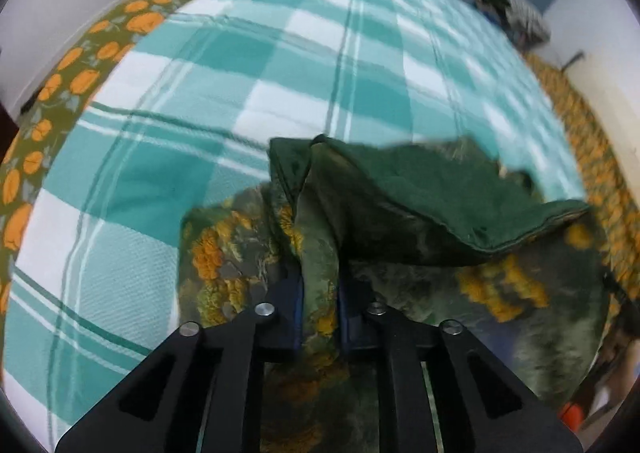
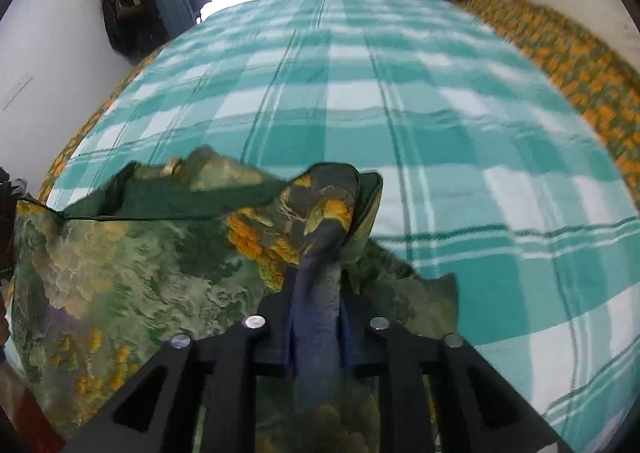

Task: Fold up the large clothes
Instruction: 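Lower the folded hem onto the jacket and open both tools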

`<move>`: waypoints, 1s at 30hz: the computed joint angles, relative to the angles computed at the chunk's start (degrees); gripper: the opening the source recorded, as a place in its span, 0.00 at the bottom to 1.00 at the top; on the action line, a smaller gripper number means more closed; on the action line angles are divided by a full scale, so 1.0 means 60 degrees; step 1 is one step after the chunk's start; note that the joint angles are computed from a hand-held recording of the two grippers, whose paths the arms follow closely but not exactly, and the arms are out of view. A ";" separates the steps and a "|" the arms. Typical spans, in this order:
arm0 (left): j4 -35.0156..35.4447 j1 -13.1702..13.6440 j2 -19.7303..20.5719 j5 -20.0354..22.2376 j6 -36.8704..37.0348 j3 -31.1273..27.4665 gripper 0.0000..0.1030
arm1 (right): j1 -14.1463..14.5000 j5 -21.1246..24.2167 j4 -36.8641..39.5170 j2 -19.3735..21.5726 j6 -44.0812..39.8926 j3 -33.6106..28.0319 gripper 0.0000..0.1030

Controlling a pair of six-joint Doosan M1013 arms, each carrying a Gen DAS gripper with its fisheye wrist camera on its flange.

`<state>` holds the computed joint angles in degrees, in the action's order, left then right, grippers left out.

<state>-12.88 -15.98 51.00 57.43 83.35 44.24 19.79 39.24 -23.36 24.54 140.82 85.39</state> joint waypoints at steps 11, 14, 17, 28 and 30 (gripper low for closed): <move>0.0896 -0.0225 0.0118 -0.1247 -0.0335 -0.0106 0.10 | 0.0041 0.0943 -0.2348 0.0172 0.1853 -0.0183 0.13; 0.0866 -0.0244 0.0223 -0.1443 -0.0347 0.0361 0.15 | -0.0145 0.0709 -0.1153 0.0410 0.1607 0.0256 0.13; 0.0855 -0.0265 0.0012 -0.2191 -0.0334 0.0957 0.19 | -0.0001 0.0451 -0.1987 0.0429 0.2297 0.0491 0.16; -0.0334 -0.0023 -0.1186 -0.2883 0.1055 0.1994 0.69 | -0.0259 -0.0473 -0.1316 -0.0373 0.2192 0.0949 0.50; -0.0466 -0.0063 -0.1501 -0.3105 0.1736 0.2238 0.74 | -0.0135 -0.0428 -0.2124 -0.0605 0.2694 0.1044 0.50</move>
